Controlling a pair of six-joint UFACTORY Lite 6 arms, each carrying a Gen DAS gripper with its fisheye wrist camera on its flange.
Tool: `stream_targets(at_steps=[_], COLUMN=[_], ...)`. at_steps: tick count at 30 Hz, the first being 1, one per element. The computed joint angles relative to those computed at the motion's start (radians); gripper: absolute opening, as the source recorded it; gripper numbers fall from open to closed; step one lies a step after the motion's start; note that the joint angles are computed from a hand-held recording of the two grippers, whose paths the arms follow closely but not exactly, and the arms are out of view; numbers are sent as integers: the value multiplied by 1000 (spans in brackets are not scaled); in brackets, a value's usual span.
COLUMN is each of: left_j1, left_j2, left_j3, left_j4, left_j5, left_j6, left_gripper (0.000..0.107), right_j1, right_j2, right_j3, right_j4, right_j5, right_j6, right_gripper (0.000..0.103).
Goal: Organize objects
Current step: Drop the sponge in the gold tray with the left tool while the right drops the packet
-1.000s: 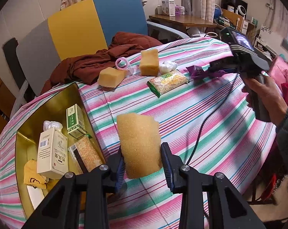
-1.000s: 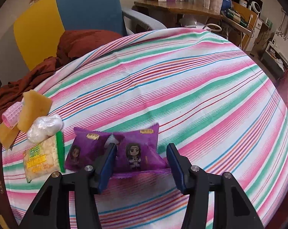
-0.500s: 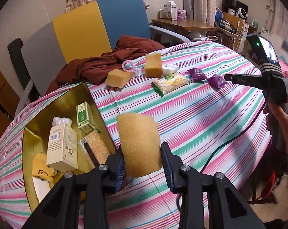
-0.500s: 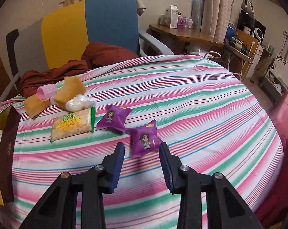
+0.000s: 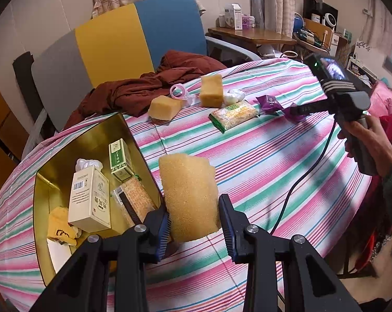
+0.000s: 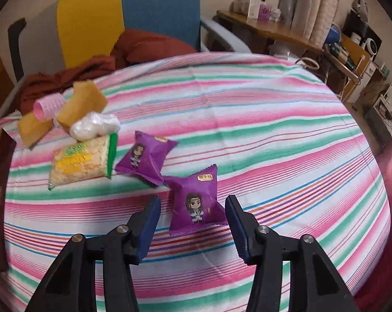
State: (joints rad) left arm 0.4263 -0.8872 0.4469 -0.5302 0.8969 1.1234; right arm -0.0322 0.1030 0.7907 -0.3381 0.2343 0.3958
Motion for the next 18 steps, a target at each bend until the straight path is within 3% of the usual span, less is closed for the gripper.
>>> stream_targets(at_steps=[2,4,10,18], left_j1=[4,7,38,197], left_j2=[16,36,50,132], left_j3=[6,12,18,67], left_j4=[-4,-5,-16,-85], left_j5=[-9,-20,-12,18], left_j6=[3,4,29,163], left_gripper=[36,36,36,36], right_j1=[-1,11,36,147], right_j2=[32,36,-15,-370], right_j3=[8,0,-51,-227], right_j4=[-16,-136,-351,-357], right_j5=[-17,-27,-39,36], right_j6=[7,117,337,423], right_gripper=[52,46,42,42])
